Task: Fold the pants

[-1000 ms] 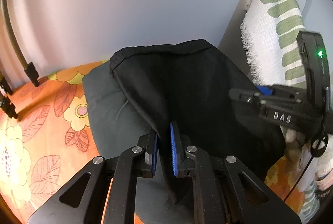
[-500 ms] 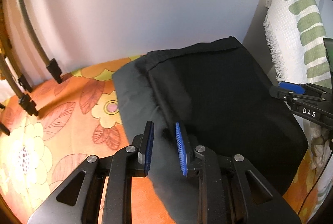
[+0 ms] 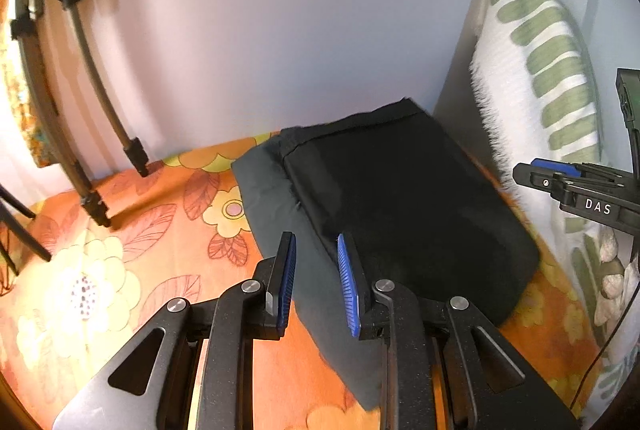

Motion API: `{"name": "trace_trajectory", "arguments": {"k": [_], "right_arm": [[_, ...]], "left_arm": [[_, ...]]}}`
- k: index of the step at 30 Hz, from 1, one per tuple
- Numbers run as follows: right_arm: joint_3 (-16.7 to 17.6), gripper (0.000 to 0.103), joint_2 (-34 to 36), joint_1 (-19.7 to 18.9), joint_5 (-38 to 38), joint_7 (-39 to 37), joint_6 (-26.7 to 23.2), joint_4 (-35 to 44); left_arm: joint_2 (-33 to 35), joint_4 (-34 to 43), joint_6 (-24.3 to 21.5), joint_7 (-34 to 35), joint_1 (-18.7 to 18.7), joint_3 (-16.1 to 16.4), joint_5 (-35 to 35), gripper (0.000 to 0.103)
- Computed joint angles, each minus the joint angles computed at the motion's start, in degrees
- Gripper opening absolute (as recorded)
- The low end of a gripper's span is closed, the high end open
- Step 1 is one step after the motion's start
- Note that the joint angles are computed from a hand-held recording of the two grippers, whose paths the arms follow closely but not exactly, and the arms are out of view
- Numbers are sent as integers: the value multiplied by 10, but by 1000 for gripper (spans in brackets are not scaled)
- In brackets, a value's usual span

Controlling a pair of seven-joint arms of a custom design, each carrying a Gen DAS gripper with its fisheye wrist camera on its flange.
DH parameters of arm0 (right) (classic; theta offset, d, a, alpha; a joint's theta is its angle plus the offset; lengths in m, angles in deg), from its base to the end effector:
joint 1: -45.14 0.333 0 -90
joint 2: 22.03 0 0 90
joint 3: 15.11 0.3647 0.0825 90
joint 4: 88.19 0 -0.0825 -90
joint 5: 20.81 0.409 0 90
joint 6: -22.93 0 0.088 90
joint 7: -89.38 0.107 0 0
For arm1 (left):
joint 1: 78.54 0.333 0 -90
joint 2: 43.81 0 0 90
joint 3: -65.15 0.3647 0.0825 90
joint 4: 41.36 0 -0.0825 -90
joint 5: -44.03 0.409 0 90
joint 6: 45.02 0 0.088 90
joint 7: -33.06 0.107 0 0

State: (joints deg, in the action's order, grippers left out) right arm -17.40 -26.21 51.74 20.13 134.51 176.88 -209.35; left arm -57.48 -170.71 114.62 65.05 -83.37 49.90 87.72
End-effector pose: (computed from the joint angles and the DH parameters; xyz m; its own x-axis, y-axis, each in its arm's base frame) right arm 0.5887 0.0227 0.5511 0.3533 -0.9263 -0.1305 -0.6948 -0.1664 -0.6997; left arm 0.4859 -0.2226 0.5700 0.0218 -0.9998 -0.0005 -0.6226 -0.0132 -0.7824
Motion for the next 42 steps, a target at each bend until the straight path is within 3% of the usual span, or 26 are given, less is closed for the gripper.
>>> {"name": "trace_trajectory", "arguments": {"k": [8, 15, 17, 19, 20, 24, 26, 27, 30, 35, 42], "right_arm": [[-17, 46, -120, 22, 54, -16, -18, -75], [-17, 46, -222, 37, 40, 22, 1, -150], [-9, 48, -260, 38, 25, 46, 16, -179], [-3, 57, -294, 41, 12, 68, 36, -207], [3, 62, -311, 40, 2, 83, 48, -222], [38, 68, -389, 35, -36, 139, 89, -295], [50, 77, -424, 36, -49, 163, 98, -327], [61, 79, -439, 31, -57, 179, 105, -343], [95, 83, -478, 16, -79, 223, 131, -386], [120, 87, -520, 16, -120, 262, 147, -428], [107, 87, -533, 51, -155, 304, 177, -457]], "left_arm": [[-99, -59, -1, 34, -21, -3, -47, 21], [-203, -123, -2, 71, -44, -6, -103, 22], [-232, -139, -18, 96, -71, 8, -136, 26], [-268, -160, -20, 99, -72, 1, -150, 47], [-282, -168, -19, 100, -70, -3, -153, 52], [-345, -205, -30, 114, -86, -6, -172, 57], [-376, -223, -39, 113, -90, -11, -181, 62], [-390, -227, -65, 129, -109, -2, -193, 65], [-432, -252, -82, 128, -119, -6, -209, 71], [-491, -299, -109, 109, -129, -23, -223, 72], [-511, -319, -146, 87, -132, -42, -214, 72]]}}
